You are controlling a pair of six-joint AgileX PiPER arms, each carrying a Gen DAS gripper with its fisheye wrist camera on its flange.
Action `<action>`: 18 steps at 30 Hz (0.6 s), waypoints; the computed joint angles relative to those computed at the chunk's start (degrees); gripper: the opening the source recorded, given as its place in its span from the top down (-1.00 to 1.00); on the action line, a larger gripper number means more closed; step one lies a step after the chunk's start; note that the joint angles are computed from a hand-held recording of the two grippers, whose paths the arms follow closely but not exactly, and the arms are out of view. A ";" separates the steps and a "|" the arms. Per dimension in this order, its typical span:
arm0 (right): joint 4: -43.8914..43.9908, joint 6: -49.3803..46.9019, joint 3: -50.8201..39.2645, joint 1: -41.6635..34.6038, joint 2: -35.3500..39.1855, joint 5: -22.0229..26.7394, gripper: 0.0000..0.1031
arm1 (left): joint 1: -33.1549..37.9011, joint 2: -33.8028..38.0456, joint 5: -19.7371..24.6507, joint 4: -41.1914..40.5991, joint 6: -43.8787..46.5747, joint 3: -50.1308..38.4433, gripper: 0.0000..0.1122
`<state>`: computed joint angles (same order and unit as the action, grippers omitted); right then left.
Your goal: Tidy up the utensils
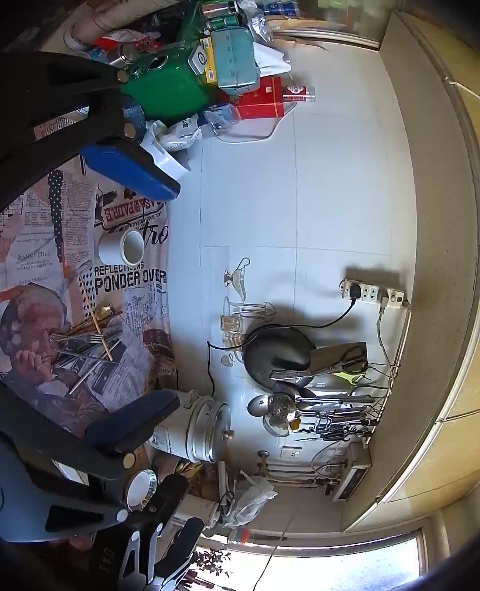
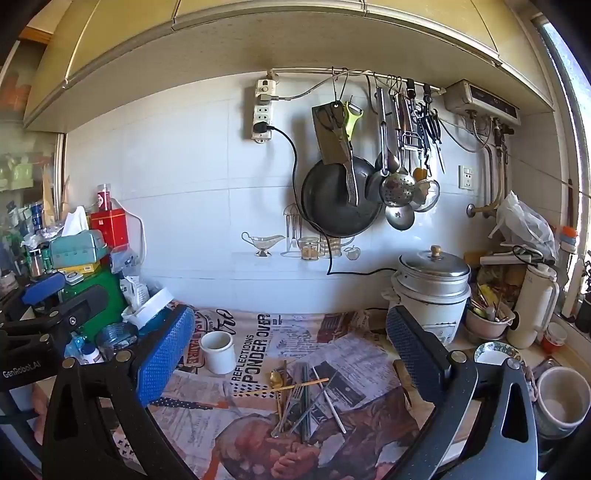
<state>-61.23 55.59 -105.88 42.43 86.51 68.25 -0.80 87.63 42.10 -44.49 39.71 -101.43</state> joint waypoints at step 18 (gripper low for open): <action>0.08 -0.06 -0.42 -0.16 0.34 -0.14 -1.00 | -0.31 0.69 -0.19 3.82 -4.58 -0.89 -0.83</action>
<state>-61.16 55.53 -106.30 42.27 86.85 68.12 -1.11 88.32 41.91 -40.67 35.13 -102.32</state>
